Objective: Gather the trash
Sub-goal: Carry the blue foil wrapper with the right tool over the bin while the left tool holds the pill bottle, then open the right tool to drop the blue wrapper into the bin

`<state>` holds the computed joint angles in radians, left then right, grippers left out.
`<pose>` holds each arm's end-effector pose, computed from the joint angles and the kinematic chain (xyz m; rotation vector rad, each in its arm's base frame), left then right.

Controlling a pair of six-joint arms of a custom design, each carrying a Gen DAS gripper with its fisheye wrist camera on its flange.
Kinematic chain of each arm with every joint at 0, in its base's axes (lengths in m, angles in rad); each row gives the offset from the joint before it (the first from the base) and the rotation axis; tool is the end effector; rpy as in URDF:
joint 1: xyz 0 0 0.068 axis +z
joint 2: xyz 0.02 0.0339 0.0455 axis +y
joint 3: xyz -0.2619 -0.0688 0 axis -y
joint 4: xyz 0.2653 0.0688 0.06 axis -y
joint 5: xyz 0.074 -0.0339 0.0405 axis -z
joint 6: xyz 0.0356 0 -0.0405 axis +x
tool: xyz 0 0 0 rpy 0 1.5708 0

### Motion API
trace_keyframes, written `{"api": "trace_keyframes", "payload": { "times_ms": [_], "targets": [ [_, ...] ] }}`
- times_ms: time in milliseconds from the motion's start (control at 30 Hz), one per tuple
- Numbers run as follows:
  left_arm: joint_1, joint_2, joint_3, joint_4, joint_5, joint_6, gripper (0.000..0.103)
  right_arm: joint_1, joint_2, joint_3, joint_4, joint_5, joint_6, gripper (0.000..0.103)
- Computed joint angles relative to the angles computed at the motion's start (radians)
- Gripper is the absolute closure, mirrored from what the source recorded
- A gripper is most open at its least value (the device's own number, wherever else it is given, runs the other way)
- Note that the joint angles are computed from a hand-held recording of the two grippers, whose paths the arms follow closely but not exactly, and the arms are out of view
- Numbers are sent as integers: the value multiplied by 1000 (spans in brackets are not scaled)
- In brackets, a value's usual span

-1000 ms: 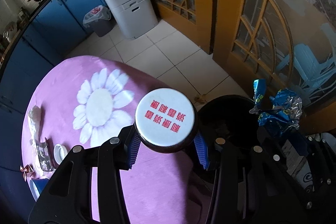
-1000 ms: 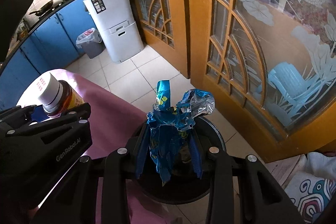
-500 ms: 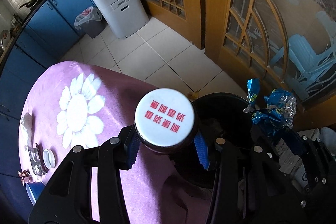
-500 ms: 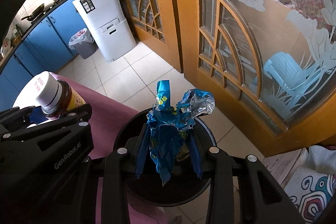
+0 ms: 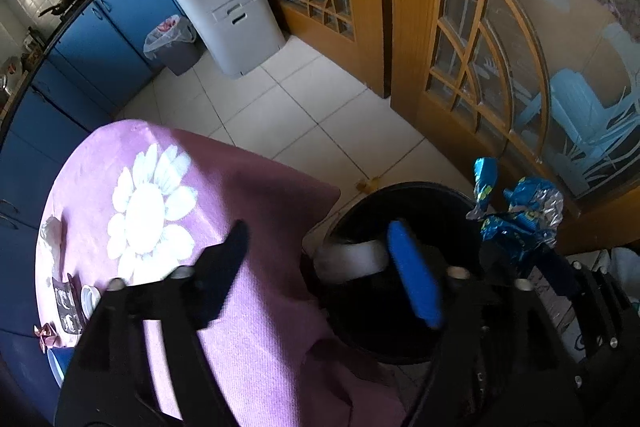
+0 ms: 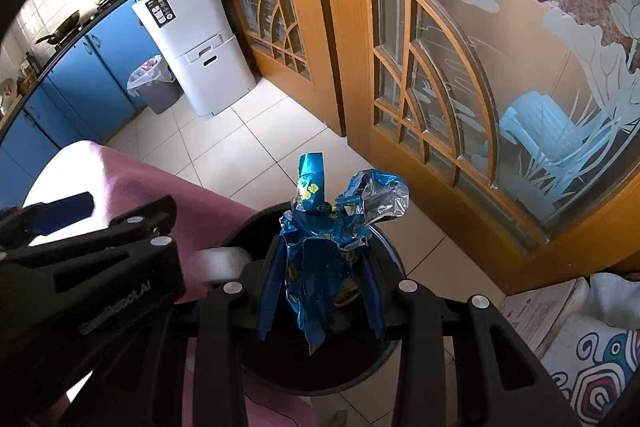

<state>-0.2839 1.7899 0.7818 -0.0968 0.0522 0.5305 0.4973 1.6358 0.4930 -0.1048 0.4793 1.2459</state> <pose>0.3052 -0.0910 0.0789 1.0738 2.4479 0.0087 0.2146 0.0978 0.0583 1.0353 2.3554 -0.0835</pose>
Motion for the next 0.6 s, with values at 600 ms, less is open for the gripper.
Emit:
{"api": "trace_keyframes", "payload": {
  "times_ms": [600],
  "targets": [
    [26, -28, -15, 13, 3, 12, 18, 9, 6, 15, -3, -4, 3, 68]
  ]
}}
